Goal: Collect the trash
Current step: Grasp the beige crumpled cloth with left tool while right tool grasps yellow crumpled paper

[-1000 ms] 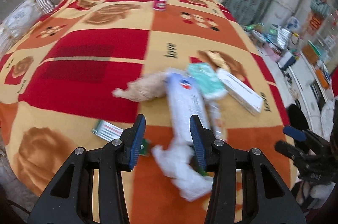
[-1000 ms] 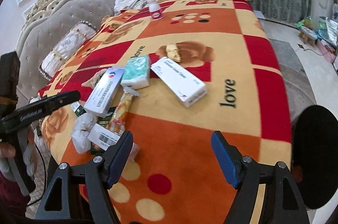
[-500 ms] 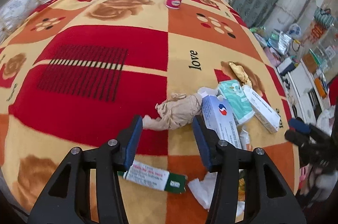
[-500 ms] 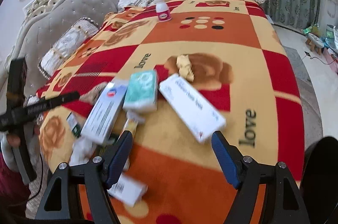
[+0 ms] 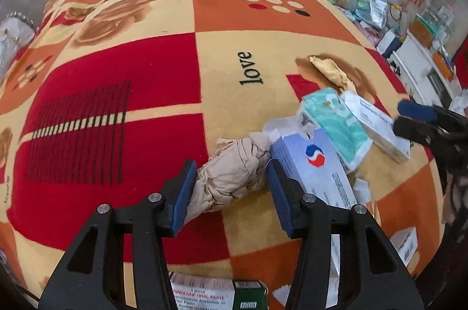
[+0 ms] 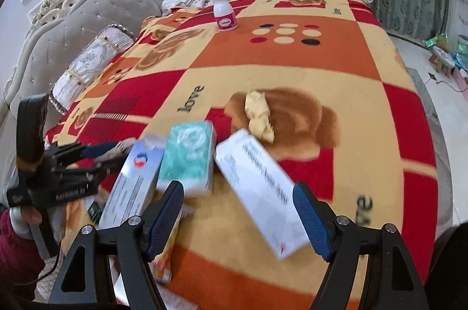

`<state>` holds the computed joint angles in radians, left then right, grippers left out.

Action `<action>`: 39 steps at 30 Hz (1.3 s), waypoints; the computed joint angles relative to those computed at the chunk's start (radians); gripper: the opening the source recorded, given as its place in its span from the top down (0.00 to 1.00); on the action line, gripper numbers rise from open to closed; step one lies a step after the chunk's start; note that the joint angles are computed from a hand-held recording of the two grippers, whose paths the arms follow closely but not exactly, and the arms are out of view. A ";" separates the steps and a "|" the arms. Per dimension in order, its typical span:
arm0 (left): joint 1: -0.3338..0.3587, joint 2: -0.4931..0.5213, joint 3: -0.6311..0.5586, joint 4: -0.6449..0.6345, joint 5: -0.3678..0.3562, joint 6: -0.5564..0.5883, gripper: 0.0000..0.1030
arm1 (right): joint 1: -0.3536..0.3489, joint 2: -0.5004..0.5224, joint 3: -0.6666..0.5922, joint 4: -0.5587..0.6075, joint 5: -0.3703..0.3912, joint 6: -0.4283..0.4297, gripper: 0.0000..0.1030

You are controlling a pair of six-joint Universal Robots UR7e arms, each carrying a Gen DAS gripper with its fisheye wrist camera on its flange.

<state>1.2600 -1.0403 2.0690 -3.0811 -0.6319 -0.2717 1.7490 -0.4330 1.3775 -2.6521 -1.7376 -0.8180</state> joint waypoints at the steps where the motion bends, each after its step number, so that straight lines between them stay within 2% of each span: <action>1: 0.006 -0.004 0.002 -0.010 -0.016 -0.004 0.64 | 0.004 0.013 -0.022 0.006 -0.001 0.004 0.27; 3: 0.010 -0.016 0.008 -0.023 -0.037 -0.015 0.70 | 0.015 0.050 -0.080 0.032 -0.010 0.017 0.27; 6: 0.002 -0.034 0.028 -0.050 -0.025 -0.044 0.74 | 0.034 0.118 -0.178 0.059 -0.048 0.021 0.30; 8: -0.007 -0.048 0.047 -0.085 0.001 -0.063 0.75 | 0.044 0.168 -0.251 0.081 -0.075 0.024 0.47; 12: -0.020 -0.085 0.080 -0.123 -0.006 -0.094 0.75 | 0.047 0.255 -0.387 0.168 -0.124 0.064 0.60; 14: -0.034 -0.095 0.094 -0.138 -0.001 -0.097 0.76 | 0.050 0.267 -0.384 0.122 -0.139 0.026 0.78; 16: -0.048 -0.102 0.104 -0.156 -0.002 -0.098 0.76 | 0.051 0.259 -0.377 0.119 -0.142 0.019 0.82; 21: -0.090 -0.099 0.117 -0.187 -0.005 -0.109 0.76 | 0.042 0.164 -0.264 0.067 -0.061 0.004 0.82; 28: -0.161 -0.054 0.118 -0.219 -0.002 -0.107 0.75 | 0.021 -0.022 -0.020 -0.026 0.025 -0.039 0.82; 34: -0.214 0.005 0.098 -0.198 0.008 -0.130 0.76 | -0.017 -0.142 0.155 -0.094 0.064 -0.060 0.82; 39: -0.251 0.058 0.076 -0.184 0.020 -0.138 0.75 | -0.050 -0.212 0.246 -0.128 0.087 -0.056 0.82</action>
